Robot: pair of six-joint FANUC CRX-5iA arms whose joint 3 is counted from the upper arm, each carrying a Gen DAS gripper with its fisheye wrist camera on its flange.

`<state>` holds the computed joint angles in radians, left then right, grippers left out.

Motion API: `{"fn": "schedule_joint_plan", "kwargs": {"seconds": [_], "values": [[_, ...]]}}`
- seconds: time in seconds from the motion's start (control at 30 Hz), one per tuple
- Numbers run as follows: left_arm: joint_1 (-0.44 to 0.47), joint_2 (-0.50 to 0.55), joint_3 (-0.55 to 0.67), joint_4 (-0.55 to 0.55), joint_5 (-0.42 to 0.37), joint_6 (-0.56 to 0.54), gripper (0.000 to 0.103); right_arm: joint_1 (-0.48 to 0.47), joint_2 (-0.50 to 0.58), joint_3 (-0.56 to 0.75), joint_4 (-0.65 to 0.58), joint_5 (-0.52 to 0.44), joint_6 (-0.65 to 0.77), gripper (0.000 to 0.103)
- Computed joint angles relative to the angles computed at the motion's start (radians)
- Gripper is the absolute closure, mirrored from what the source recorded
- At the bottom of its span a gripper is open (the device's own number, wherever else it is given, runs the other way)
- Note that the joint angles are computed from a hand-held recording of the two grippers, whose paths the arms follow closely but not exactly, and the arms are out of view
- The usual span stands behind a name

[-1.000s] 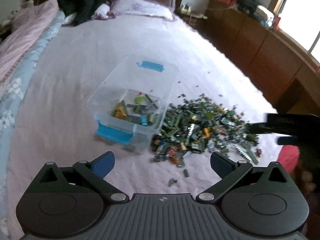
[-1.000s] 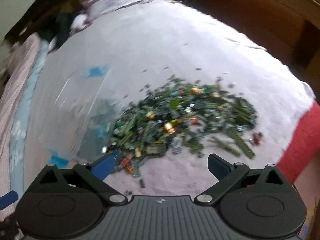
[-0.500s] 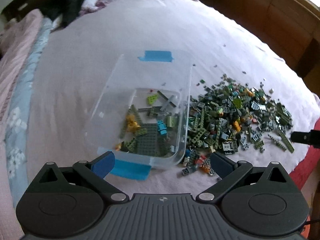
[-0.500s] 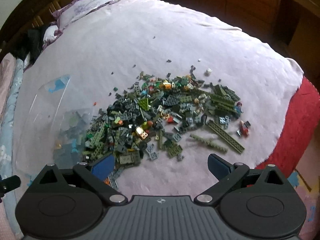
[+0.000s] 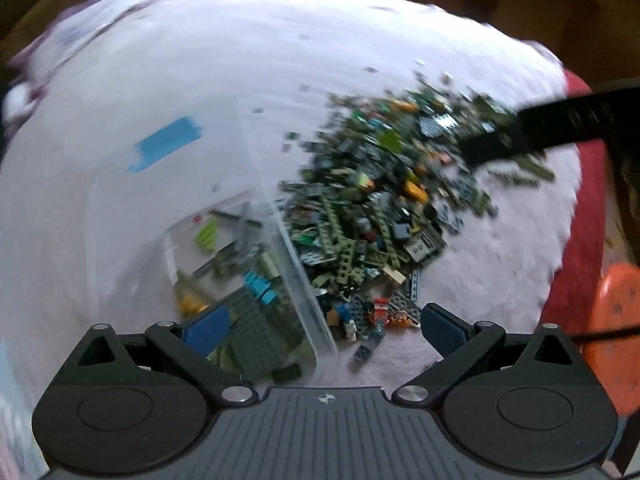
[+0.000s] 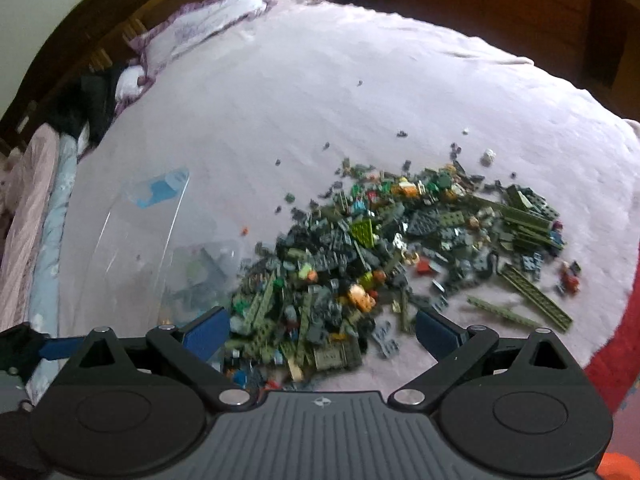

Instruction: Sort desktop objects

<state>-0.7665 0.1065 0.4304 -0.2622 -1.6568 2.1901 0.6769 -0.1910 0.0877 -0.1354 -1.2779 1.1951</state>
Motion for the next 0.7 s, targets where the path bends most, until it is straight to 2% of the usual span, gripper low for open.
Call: {"fn": "schedule_joint_plan", "kwargs": {"seconds": [0.1, 0.17, 0.3, 0.33, 0.4, 0.5, 0.57, 0.63, 0.7], "values": [[0.031, -0.055, -0.142, 0.072, 0.127, -0.152, 0.001, 0.082, -0.059, -0.156, 0.119, 0.145, -0.126, 0.003], [0.024, -0.100, -0.222, 0.070, 0.217, -0.211, 0.001, 0.149, -0.108, -0.269, 0.226, 0.226, -0.262, 0.003], [-0.042, -0.196, -0.354, -0.058, 0.395, -0.189, 0.001, 0.266, -0.195, -0.446, 0.427, 0.311, -0.560, 0.003], [-0.080, -0.217, -0.380, -0.136, 0.424, -0.154, 0.001, 0.294, -0.214, -0.483, 0.482, 0.318, -0.635, 0.003], [-0.160, -0.251, -0.423, -0.295, 0.463, -0.086, 0.002, 0.354, -0.246, -0.551, 0.596, 0.303, -0.790, 0.003], [-0.255, -0.287, -0.478, -0.478, 0.511, -0.039, 0.000, 0.460, -0.288, -0.623, 0.723, 0.228, -1.007, 0.003], [-0.289, -0.295, -0.503, -0.560, 0.552, -0.041, 0.000, 0.536, -0.295, -0.645, 0.791, 0.147, -1.113, 0.003], [-0.279, -0.312, -0.532, -0.573, 0.622, -0.085, 0.000, 0.601, -0.287, -0.651, 0.837, 0.074, -1.171, 0.003], [-0.283, -0.325, -0.550, -0.624, 0.656, -0.085, 0.000, 0.658, -0.273, -0.649, 0.870, 0.008, -1.209, 0.004]]}}
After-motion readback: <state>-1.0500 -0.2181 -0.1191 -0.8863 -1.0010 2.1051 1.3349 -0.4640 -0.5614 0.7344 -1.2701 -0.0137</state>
